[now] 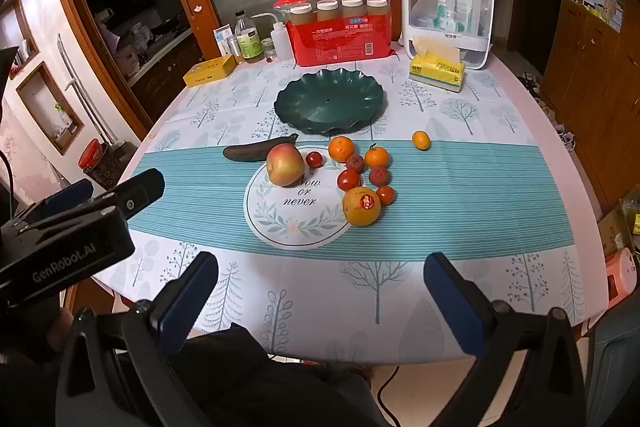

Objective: Organize fruits

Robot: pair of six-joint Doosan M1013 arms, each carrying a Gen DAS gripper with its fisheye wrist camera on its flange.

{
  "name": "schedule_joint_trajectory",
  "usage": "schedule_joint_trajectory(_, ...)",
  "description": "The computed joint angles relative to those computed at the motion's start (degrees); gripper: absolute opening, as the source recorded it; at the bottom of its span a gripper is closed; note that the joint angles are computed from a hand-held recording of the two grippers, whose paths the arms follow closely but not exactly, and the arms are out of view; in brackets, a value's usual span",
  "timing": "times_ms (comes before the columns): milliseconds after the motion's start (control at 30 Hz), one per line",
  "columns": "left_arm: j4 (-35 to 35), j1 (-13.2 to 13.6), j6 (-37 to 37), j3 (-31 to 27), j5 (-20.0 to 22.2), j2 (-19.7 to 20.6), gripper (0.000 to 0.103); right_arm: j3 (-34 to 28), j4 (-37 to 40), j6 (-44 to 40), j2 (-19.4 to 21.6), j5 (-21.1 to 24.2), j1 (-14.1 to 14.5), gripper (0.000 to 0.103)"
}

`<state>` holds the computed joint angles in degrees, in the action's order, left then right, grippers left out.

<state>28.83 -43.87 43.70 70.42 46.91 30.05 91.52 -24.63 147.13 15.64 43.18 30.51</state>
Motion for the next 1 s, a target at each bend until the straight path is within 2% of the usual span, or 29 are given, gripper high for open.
schedule_joint_trajectory(467,-2.16,0.40,1.17,1.12,-1.40,-0.54,0.102,-0.26,-0.36,0.30,0.27,0.40,0.03,0.103)
schedule_joint_trajectory(767,-5.00,0.71,3.34,0.43,-0.85,-0.05,0.102,-0.80,1.16,-0.70,0.80,1.06,0.09,0.102)
schedule_joint_trajectory(1000,-4.80,0.68,4.20,0.38,-0.27,-0.25,0.102,-1.50,-0.56,-0.64,1.04,2.62,0.66,0.102)
